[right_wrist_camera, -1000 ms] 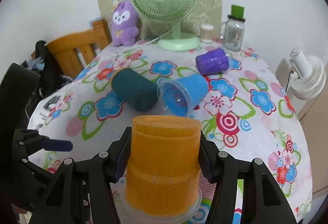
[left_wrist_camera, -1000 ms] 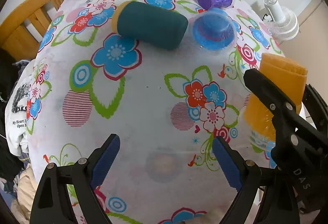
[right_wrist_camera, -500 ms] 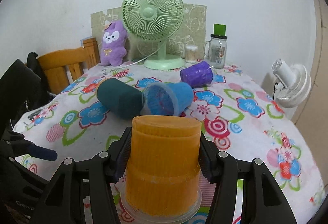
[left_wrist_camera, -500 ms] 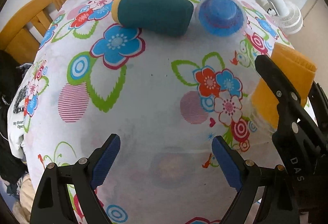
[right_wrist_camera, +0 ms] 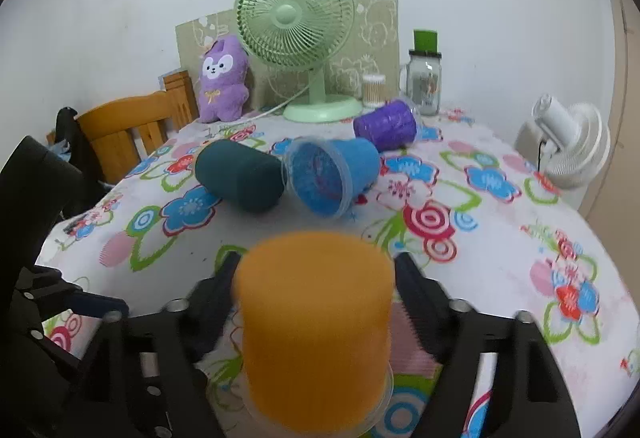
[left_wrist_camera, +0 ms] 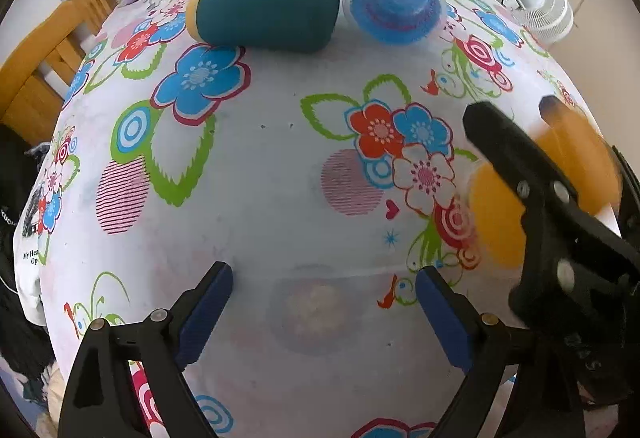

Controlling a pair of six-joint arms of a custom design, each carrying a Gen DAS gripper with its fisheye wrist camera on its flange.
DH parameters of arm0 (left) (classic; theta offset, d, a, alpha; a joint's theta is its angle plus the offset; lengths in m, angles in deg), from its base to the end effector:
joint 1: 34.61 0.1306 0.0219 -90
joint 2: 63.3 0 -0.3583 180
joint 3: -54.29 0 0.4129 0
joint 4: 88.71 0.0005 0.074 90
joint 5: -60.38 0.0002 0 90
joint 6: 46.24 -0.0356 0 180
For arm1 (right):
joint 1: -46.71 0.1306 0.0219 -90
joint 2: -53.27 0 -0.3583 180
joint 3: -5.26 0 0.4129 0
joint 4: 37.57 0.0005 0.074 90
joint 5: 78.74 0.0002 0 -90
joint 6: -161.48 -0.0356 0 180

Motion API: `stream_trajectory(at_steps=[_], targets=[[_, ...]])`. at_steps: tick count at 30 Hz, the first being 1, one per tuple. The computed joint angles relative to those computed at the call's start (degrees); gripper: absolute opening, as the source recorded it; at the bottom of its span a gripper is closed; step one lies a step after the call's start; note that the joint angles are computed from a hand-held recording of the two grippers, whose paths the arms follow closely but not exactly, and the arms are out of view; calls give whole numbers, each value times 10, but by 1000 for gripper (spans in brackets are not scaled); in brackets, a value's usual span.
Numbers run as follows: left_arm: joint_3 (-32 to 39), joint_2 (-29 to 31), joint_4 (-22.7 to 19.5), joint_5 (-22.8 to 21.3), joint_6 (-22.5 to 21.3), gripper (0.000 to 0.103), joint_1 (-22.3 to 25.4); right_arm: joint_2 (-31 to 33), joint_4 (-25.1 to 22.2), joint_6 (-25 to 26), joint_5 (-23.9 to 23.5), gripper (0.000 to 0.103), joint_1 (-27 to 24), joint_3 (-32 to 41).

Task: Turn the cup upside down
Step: 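Lower the orange cup onto the table and open the right gripper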

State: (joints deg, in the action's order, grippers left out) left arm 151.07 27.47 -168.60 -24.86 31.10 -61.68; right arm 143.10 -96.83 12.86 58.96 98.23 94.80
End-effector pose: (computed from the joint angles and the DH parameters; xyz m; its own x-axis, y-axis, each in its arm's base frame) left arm 0.4148 -0.2158 0.4269 -0.7308 0.6187 -0.2884 0.6500 0.7598 -0.0169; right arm 0.3217 0.3616 0.4023 -0.5300 0.2566 -0.8082 0.3051 0.9470 0.1006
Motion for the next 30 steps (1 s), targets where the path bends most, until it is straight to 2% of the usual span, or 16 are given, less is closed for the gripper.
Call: stream_trajectory(at_steps=[3, 10, 16, 20, 26, 30], targets=[[1, 0, -5, -1, 1, 94, -2, -3, -6, -19, -14, 95, -1, -3], [9, -4, -32, 11, 10, 94, 3, -3, -28, -33, -35, 99, 0, 10], [51, -1, -84, 25, 27, 94, 3, -1, -109, -40, -68, 100, -2, 64], [117, 24, -146, 43, 29, 95, 3, 18, -204, -45, -105, 101, -10, 139], [163, 41, -137, 69, 11, 96, 4, 39, -278, -48, -109, 103, -23, 217], [173, 38, -109, 100, 16, 96, 8, 47, -312, -61, -103, 103, -27, 244]])
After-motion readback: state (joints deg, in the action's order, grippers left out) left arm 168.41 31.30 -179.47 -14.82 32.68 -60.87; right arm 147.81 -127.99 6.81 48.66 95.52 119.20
